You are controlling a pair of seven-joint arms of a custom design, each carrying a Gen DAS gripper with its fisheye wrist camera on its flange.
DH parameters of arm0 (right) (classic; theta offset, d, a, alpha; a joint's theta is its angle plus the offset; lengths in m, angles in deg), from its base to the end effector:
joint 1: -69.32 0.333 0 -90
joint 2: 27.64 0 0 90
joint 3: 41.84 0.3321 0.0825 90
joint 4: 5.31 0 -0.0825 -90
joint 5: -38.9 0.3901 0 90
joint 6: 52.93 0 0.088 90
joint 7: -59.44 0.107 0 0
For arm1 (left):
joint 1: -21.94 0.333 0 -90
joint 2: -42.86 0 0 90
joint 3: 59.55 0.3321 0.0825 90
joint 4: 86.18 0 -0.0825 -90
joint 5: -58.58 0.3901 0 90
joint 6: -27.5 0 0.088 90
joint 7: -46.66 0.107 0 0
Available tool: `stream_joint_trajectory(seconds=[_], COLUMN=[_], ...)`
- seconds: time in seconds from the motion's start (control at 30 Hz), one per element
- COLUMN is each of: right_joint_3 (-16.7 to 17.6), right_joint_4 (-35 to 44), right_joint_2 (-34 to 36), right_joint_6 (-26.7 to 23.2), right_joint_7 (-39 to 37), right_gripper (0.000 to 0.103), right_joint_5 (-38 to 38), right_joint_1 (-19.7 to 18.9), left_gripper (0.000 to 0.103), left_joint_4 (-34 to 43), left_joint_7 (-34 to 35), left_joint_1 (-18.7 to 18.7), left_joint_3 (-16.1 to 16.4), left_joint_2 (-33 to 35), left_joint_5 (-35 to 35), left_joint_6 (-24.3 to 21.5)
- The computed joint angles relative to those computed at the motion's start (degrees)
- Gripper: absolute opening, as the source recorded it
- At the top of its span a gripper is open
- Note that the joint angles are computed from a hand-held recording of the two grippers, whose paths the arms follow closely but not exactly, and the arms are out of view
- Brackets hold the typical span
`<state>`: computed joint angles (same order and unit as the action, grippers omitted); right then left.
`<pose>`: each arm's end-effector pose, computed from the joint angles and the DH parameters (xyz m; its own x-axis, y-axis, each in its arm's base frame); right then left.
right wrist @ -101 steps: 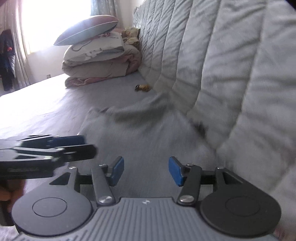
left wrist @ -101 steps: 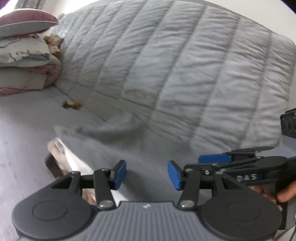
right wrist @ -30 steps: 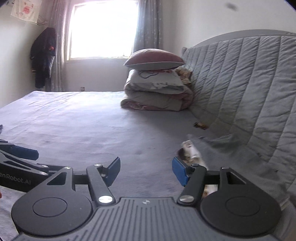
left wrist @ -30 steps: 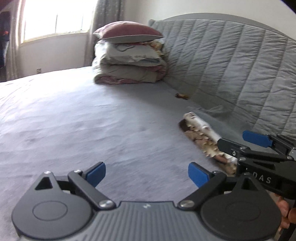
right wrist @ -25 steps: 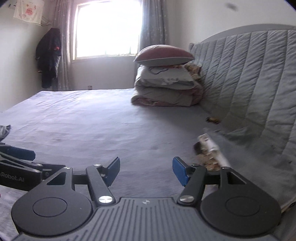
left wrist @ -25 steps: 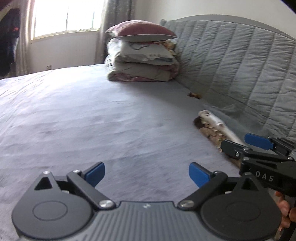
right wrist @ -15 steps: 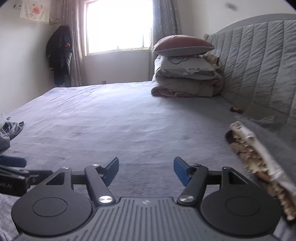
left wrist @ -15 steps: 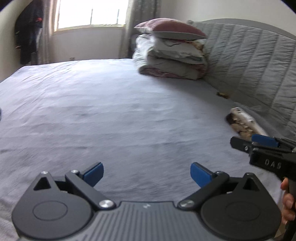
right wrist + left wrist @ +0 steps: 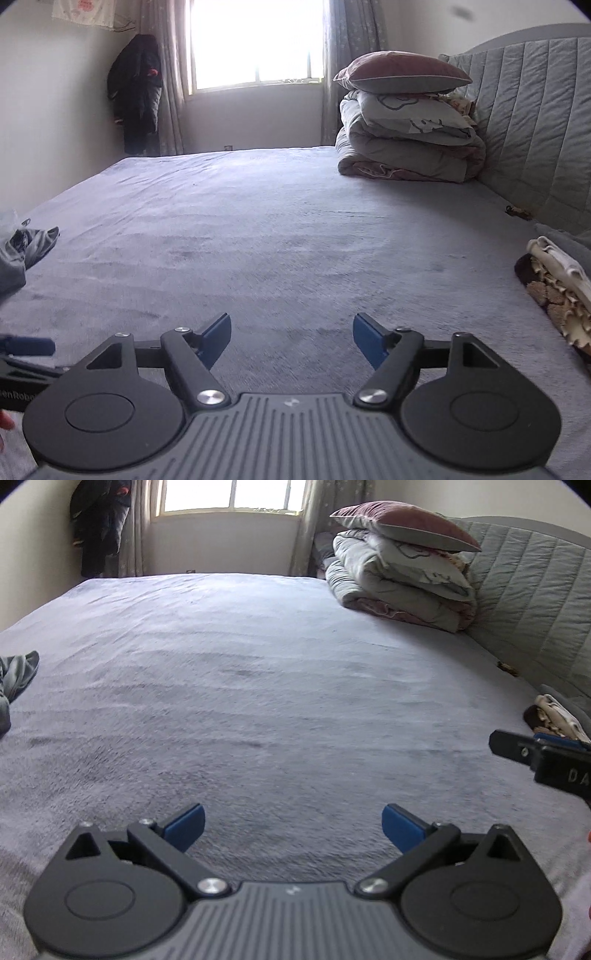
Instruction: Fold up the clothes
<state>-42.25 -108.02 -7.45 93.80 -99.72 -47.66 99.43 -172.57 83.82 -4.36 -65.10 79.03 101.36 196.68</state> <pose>0.5835 0.3505 0.3995 -0.1872 -0.9807 -0.0572 -0.4633 0.1395 -0.8752 0.6353 -0.4271 0.3918 -0.3123 -0.9431 0.1140 -0.6475 0.1236 -0.7520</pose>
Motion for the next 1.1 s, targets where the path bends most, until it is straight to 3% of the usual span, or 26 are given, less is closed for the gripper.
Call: stream_joint_trajectory(seconds=[0.27,0.37,0.53,0.67,1.1], right_joint_3=[-1.4,-2.0,-4.0,-6.7,-9.3], right_joint_4=[7.8,10.8,15.1,16.9,19.0], right_joint_2=[7.0,10.0,14.6,16.8,20.7], right_joint_6=[0.5,1.2,2.0,3.3,3.6], right_joint_7=[-3.7,-6.8,-11.8,-9.8,-8.5], right_gripper=[0.090,0.103,0.103,0.103,0.103], right_joint_5=[5.3,9.2,14.5,13.9,15.1], right_joint_1=[0.5,0.8,2.4,4.3,5.8], left_gripper=[0.103,0.103,0.103,0.103,0.103], left_joint_4=[4.3,6.3,9.3,10.2,15.2], left_joint_7=[1.2,2.5,1.7,1.0,-12.7], left_joint_1=[1.4,2.0,0.8,0.0,-5.4], left_joint_3=[0.1,-0.4,1.8,3.8,13.0], left_joint_2=[3.9,5.8,8.5,10.0,14.5], left_joint_5=[-1.9,-3.4,-2.7,-1.4,7.9], left_joint_6=[-1.0,-2.3,-2.5,-1.1,-0.2])
